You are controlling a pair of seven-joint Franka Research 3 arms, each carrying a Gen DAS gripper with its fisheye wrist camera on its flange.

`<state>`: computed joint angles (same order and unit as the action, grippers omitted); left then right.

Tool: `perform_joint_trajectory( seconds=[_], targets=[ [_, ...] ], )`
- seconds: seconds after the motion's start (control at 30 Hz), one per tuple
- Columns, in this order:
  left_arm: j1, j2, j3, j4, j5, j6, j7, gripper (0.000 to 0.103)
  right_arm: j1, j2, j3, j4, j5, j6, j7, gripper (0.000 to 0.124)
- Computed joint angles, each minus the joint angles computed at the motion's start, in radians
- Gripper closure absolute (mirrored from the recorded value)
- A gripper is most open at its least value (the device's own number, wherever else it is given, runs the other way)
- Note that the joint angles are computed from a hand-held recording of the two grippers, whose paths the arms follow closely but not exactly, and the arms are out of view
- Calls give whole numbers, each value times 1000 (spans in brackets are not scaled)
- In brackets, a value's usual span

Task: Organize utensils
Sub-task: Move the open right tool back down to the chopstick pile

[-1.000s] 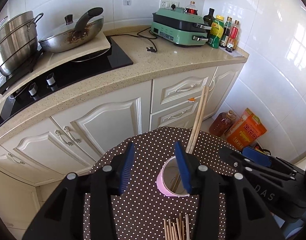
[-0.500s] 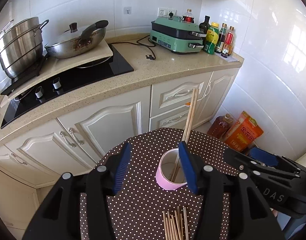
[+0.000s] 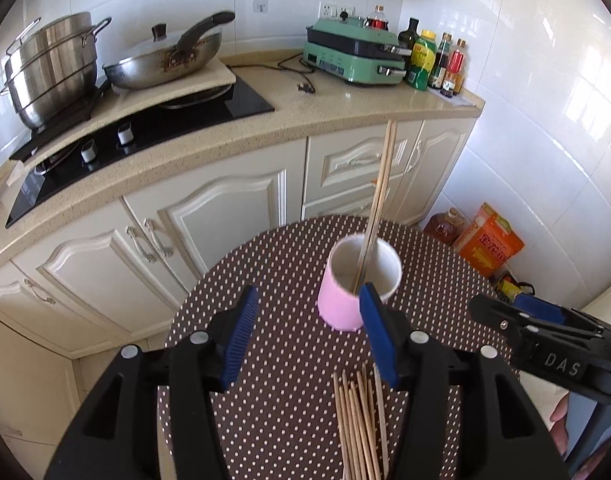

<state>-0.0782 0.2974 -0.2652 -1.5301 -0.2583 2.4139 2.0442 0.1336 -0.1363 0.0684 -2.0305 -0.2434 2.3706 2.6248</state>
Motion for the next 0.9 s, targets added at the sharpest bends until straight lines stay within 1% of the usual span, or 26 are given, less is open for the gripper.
perform_joint_trajectory(
  seconds=[0.17,0.27,0.4,0.5,0.73,0.9],
  targets=[
    [22,-32,10,-89,-18,-12,27,50,8,-26,9,-68,25,-19,20,44],
    [17,-49,28,-149,25,18,23,50,14,-36,9,-111,72,-23,22,44],
    [27,-57,37,-188,33,5,17,50,22,-38,17,-154,98,-47,29,44],
    [33,-65,44,-225,45,8,21,50,30,-36,18,-183,129,-46,28,44],
    [48,-62,54,-265,58,-17,27,50,53,-11,22,-212,167,-52,26,44],
    [56,-43,56,-264,59,-47,25,50,71,10,26,-214,173,-49,19,44]
  ],
)
